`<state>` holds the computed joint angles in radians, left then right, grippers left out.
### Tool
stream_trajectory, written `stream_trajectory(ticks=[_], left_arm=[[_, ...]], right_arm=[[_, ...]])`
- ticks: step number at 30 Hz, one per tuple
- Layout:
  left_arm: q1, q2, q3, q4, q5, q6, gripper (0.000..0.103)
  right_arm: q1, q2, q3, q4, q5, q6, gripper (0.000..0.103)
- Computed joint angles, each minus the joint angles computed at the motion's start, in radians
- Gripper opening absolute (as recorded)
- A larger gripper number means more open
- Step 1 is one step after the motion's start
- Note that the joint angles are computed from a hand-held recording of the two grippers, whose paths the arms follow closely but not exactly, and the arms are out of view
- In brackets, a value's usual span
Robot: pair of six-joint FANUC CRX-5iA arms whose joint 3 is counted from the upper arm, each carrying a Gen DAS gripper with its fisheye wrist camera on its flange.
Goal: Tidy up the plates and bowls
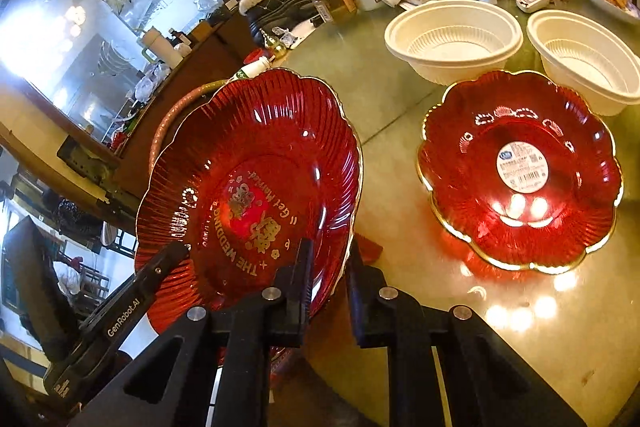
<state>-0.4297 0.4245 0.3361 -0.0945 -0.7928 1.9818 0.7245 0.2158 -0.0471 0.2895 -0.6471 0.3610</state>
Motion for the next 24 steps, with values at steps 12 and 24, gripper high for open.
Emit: stream_trajectory(ticks=[12, 24], left_arm=[[0.017, 0.042, -0.008, 0.077, -0.063, -0.015, 0.018], [-0.066, -0.097, -0.007, -0.214, 0.048, 0.353, 0.084]], right_arm=[[-0.020, 0.035, 0.051, -0.149, -0.063, 0.120, 0.020], [-0.026, -0.225, -0.280, 0.138, 0.146, -0.175, 0.055]])
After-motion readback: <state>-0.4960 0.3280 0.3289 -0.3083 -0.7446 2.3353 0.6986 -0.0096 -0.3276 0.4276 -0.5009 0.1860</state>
